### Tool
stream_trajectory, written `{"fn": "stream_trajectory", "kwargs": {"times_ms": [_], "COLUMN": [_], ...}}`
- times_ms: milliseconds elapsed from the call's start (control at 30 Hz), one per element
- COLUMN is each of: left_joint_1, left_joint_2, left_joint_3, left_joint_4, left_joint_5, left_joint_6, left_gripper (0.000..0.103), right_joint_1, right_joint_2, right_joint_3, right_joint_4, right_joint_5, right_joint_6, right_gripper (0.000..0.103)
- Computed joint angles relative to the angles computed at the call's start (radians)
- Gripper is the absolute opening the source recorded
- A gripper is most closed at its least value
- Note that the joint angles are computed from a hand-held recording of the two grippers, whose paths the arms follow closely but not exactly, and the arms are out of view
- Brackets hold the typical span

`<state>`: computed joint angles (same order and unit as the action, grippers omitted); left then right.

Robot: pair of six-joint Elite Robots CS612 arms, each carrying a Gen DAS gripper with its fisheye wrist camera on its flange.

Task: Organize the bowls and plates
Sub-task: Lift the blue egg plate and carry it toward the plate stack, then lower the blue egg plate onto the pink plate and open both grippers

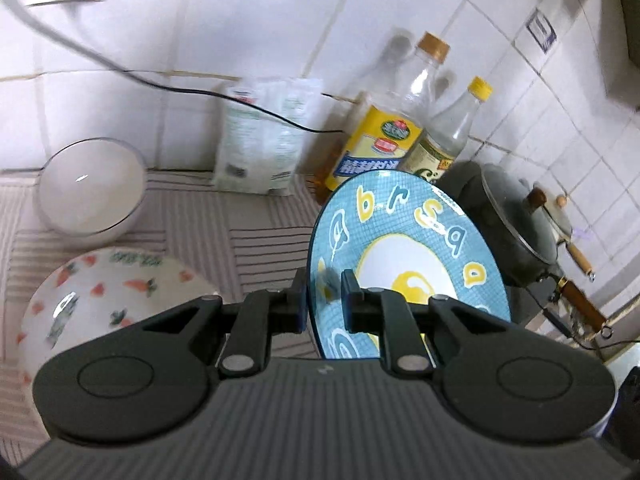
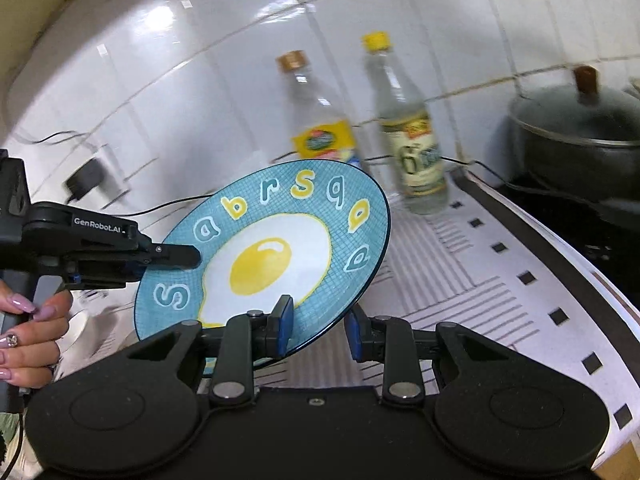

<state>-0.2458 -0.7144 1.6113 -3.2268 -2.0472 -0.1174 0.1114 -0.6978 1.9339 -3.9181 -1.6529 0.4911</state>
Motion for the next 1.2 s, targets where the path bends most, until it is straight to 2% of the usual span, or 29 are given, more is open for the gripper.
{"fn": "stream_trajectory", "kwargs": {"times_ms": [133,267,467,800,933,1200], "left_joint_1": [0.006,0.031,0.051,0.086,0.098,0.101], "left_joint_2": [-0.025,-0.038,-0.057,-0.053,-0.045,-0.033], "left_joint_3": [0.067,0.101,0.146,0.155,0.147,0.111], "left_joint_4": [-0.088,-0.106,-0.099,-0.071,-0.041,0.047], "left_joint_5": [0.063,0.057,0.114,0.185,0.207,0.246], "left_joint_6": [-0.052,-0.115,-0.151,-0.189,-0.231,-0.248], "left_gripper": [0.014,0.014,0.014,0.015,0.015,0.015], "right_joint_1": [0.002,0.001,0.01,0.026,0.032,0.036], "right_joint_2": [-0.01,-0.011,-0.009,0.015,0.029,0.054], "right_joint_3": [0.008,0.009,-0.003,-0.075,-0.113,-0.174], "right_joint_4": [-0.008,-0.003,0.03,0.133,0.187,0.278], "right_joint_5": [0.065,0.136,0.205,0.313,0.347,0.38], "right_joint_6": [-0.041,-0.089,-0.14,-0.202,-0.223,-0.231], "right_gripper": [0.033,0.033,0.033,0.033,0.033,0.033]}}
